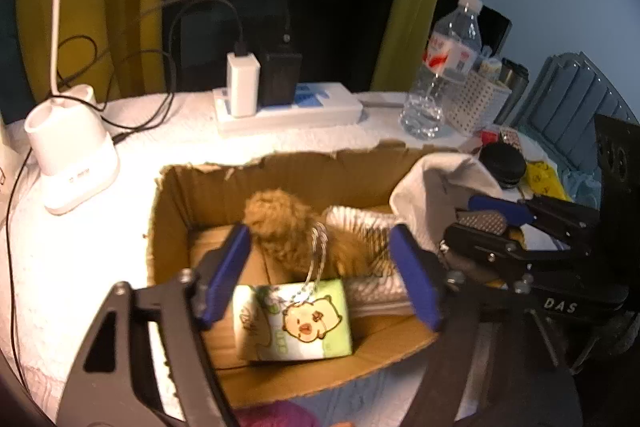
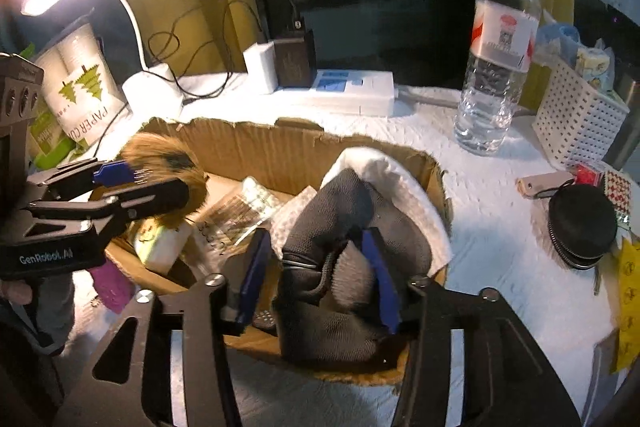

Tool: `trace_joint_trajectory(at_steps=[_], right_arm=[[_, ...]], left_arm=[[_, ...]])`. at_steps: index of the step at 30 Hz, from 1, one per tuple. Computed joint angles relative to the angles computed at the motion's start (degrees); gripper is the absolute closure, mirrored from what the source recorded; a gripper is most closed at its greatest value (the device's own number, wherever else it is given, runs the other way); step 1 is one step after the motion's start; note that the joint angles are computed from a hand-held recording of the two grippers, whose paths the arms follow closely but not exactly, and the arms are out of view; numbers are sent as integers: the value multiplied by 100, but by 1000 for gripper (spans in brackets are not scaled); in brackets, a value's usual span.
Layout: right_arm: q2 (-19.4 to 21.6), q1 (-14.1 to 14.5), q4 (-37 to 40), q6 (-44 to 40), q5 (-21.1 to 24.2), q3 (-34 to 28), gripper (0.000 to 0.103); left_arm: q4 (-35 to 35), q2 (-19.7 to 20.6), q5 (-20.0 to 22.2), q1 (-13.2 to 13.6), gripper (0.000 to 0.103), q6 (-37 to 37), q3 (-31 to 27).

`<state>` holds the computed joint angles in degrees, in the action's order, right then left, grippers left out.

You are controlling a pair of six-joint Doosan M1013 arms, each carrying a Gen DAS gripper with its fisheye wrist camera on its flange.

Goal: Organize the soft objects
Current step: 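Release the brown plush into the box with the left gripper while the right drops the sock in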

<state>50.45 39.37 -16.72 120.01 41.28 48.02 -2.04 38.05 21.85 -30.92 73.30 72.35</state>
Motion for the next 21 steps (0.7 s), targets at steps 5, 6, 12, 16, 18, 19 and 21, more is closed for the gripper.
trace_joint_trajectory(at_steps=[5, 6, 12, 16, 18, 19, 21], right_arm=[[-143, 56, -313, 274, -79, 182, 49], [-176, 66, -365, 327, -104, 229, 49], [-382, 152, -741, 697, -233, 517, 49], [-503, 205, -944, 910, -299, 686, 49], [-559, 238, -1036, 1005, -320, 764, 49], [-590, 254, -1075, 1045, -335, 806, 49], [-653, 289, -1166, 1140, -364, 895, 49]], left_arm=[[340, -137, -153, -26, 28, -294, 152], [403, -172, -190, -33, 28, -344, 194], [596, -358, -375, -67, 28, -500, 418], [623, -484, -489, -103, 28, -486, 584], [644, -553, -543, -124, 28, -496, 677], [644, -578, -563, -127, 28, -490, 710], [714, -643, -612, -149, 28, -548, 793]])
